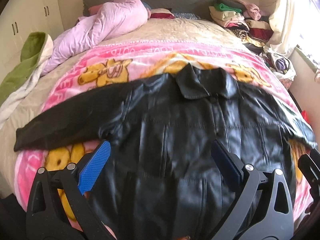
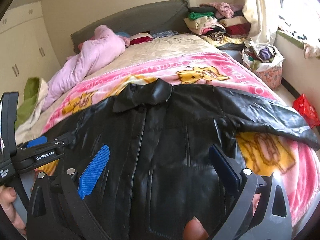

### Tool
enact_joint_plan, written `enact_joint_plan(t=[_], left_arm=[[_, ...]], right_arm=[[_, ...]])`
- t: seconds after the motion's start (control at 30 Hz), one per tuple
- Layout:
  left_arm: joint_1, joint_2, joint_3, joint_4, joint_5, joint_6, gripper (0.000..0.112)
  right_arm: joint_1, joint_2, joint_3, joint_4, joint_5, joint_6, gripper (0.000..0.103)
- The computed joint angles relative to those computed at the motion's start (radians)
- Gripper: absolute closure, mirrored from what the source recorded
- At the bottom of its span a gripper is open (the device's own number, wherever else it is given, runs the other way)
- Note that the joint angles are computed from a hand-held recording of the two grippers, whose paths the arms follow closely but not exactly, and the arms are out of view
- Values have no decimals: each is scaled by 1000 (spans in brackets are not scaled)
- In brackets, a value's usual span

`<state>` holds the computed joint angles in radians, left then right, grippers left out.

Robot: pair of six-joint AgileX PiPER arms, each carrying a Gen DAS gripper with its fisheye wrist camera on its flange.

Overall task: Fold large clothes
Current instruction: 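Grasp the jacket sleeve with the right gripper and lift it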

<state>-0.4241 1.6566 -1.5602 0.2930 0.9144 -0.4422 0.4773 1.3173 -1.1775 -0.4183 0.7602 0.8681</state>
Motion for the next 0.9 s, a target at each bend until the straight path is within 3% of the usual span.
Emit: enact_joint_plan(t=[0.4,0.6,0.77,0.9], left_arm=[[25,287,-440,-34,128,23,18],[23,448,-657,-107,200,48,18],[4,502,-664,-113,160,45,18],[-11,524,-636,-112,133,60,18]], right_arm=[[-426,93,-51,346,-70,-200,4],[-634,96,11,350,-94,-162,4],[-784,102,70,257,-113,-88,4],[-933,143,99,345,-132,-141,4]])
